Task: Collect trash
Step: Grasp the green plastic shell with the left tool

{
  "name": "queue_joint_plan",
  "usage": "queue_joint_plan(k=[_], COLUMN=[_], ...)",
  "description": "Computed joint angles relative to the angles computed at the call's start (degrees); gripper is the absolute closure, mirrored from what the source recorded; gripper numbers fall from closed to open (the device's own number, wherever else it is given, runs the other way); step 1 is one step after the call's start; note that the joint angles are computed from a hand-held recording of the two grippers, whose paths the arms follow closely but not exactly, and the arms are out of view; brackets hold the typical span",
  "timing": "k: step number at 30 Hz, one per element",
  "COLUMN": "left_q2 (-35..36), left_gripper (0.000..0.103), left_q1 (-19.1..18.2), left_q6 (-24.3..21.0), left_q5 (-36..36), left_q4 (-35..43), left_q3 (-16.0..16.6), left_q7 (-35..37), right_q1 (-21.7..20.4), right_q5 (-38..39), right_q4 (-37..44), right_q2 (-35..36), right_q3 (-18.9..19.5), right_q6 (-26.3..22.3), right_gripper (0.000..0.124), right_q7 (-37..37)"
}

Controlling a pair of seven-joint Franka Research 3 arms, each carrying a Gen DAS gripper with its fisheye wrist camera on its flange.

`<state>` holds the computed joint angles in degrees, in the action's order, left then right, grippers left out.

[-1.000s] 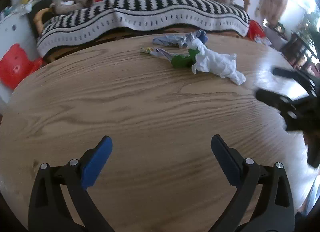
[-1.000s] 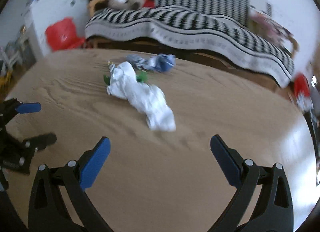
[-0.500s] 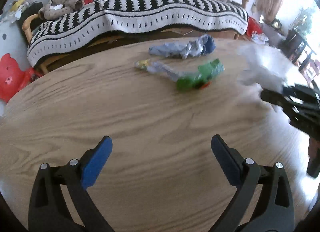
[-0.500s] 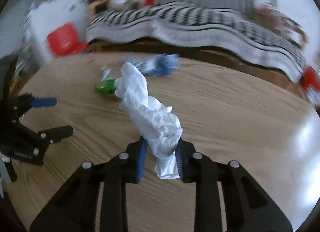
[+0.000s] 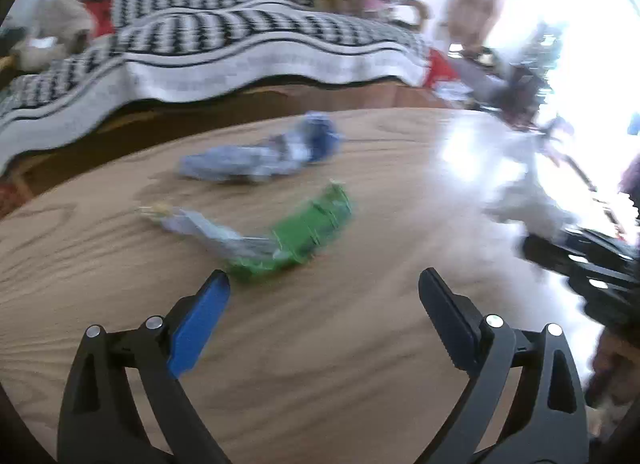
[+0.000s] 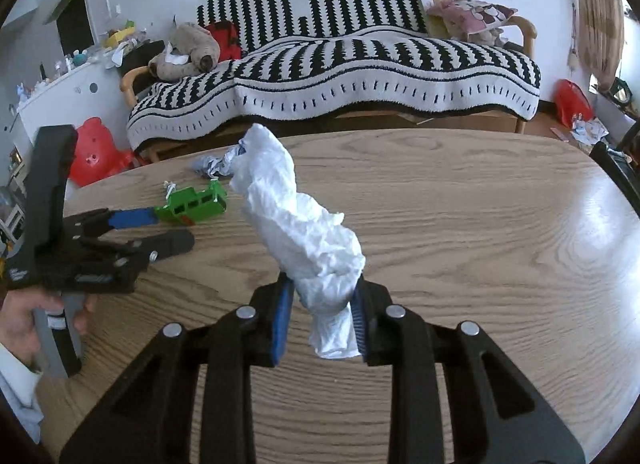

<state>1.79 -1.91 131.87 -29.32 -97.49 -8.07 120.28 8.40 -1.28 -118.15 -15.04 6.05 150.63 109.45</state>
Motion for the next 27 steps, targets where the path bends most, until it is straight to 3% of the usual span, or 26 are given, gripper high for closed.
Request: queue_joint_plan(k=[3, 5, 9, 11, 16, 20, 24, 27], left_q2=[-1.3, -2.2, -2.6, -2.2, -0.4, 2.1, 4.7, 5.3], left_gripper=[0.01, 0.01, 0.01, 0.01, 0.01, 0.01, 0.01, 0.01], left_q1=[0.2, -0.1, -1.1, -1.1, -0.8, -0.3, 0.7, 0.7], left_q6=[-3.7, -3.7, 1.8, 2.1, 2.8, 4.2, 1.1, -4.0], left_q5=[-8.4, -10.1, -2.1, 0.7, 2.5, -1.1, -6.2, -3.5], left_q4=[-0.9, -1.6, -2.4, -1.9, -0.4, 1.9, 5.3, 7.4], left_q3=[0.0, 0.2, 0.1, 0.4, 0.4, -0.4, -1.6, -2.2], left_q7=[8.2, 10.2, 2.7, 0.4, 0.4, 4.2, 4.3, 4.1], right_q1=[0.0, -0.2, -0.5, -0.5, -0.6, -0.4, -0.4, -0.3], right_q5=[0.3, 0.3, -0.2, -0.3, -0.4, 0.1, 0.6, 1.6], right_q4=[-0.9, -1.1, -1.5, -1.7, -1.7, -1.9, -2.5, -2.8], right_q2=[-0.7, -0.9, -1.0, -1.0, -0.7, -0.6, -0.9, -1.0], right_q3=[-0.1, 0.0, 0.2, 0.4, 0.3, 0.1, -0.1, -0.3], right_q6=[0.9, 0.9, 0.8, 0.8, 1.3, 1.9, 3.0, 3.8], right_gripper=[0.097, 0.097, 0.096, 0.096, 0.096, 0.095, 0.095, 0.094], right_q7=[0.2, 0.2, 0.6, 0.8, 1.5, 1.2, 1.1, 0.5])
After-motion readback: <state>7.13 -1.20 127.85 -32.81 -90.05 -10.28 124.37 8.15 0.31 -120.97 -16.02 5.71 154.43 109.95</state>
